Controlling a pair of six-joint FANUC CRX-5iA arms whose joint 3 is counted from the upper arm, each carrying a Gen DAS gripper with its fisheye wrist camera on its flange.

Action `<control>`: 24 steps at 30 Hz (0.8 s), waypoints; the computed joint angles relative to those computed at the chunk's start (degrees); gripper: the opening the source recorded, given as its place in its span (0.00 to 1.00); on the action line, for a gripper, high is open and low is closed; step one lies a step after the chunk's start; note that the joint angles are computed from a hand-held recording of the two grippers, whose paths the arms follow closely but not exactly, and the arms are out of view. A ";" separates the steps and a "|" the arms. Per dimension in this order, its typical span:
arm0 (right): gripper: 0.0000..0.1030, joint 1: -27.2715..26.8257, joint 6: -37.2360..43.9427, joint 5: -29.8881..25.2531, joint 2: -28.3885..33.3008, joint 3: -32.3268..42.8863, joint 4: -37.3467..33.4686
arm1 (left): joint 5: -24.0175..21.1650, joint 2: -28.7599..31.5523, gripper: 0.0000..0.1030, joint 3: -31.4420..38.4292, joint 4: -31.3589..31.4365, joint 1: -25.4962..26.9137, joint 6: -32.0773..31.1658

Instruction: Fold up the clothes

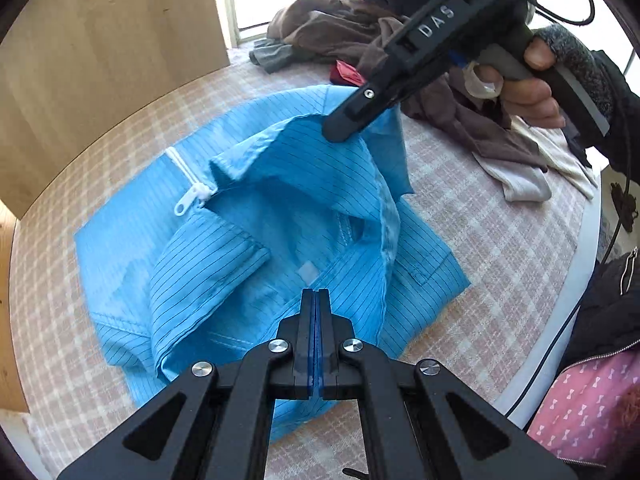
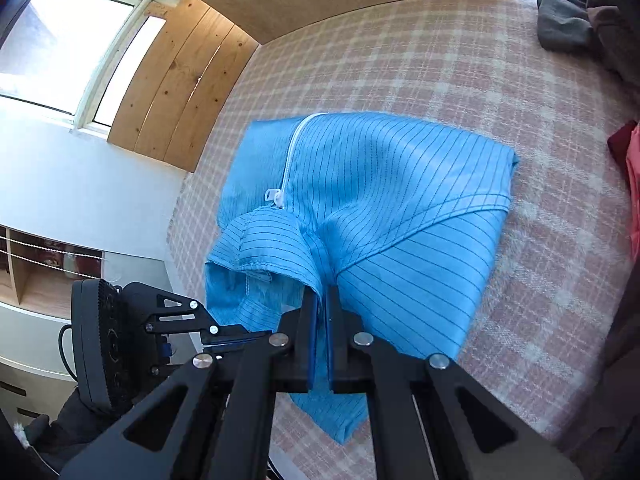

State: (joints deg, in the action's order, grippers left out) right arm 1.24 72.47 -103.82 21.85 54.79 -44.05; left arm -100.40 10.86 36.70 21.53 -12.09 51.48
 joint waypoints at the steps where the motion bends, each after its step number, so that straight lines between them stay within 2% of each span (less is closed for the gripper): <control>1: 0.04 0.00 0.32 -0.19 -0.28 0.11 0.88 | -1.70 0.54 0.00 -0.02 1.94 0.92 0.00; 3: 0.04 1.34 0.20 -1.84 0.42 1.35 2.75 | -3.49 0.72 0.03 0.83 0.66 0.65 -1.57; 4: 0.04 1.88 -0.15 -3.45 1.26 2.50 2.65 | -4.45 0.86 0.17 1.87 -1.26 -0.36 -3.38; 5: 0.04 2.95 0.00 -4.74 1.91 3.56 3.57 | -5.35 0.98 0.25 2.90 -3.25 -1.47 -5.27; 6: 0.04 4.14 0.29 -5.98 2.54 4.62 4.74 | -5.43 0.74 0.41 3.40 -5.05 -2.46 -7.64; 7: 0.04 5.34 0.58 -7.25 3.21 5.74 5.90 | -5.59 0.78 0.47 3.94 -6.55 -3.51 -9.71; 11: 0.04 7.21 1.62 -9.58 4.47 8.26 7.17 | -5.17 1.54 0.47 5.77 -12.52 -7.57 -16.75; 12: 0.04 7.59 1.79 -9.90 4.72 8.74 7.47 | -4.67 1.76 0.47 5.79 -13.84 -8.33 -18.22; 13: 0.04 7.64 1.61 -10.14 4.93 8.92 7.40 | -4.87 2.32 0.38 5.82 -15.07 -8.78 -18.98; 15: 0.04 7.65 1.26 -10.46 5.21 8.90 7.54 | -7.44 4.51 0.02 7.23 -15.94 -8.60 -17.14; 17: 0.04 7.75 1.16 -10.62 5.34 8.50 8.37 | -9.09 5.66 0.00 8.57 -14.63 -7.71 -15.24; 24: 0.04 6.05 0.74 -7.39 3.54 5.19 7.31 | -8.95 4.78 0.00 11.23 -5.49 -1.85 -12.49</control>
State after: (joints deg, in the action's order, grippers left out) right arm 7.29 73.21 -111.21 25.39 59.97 -36.75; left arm -109.35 15.64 47.93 16.04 -13.94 38.98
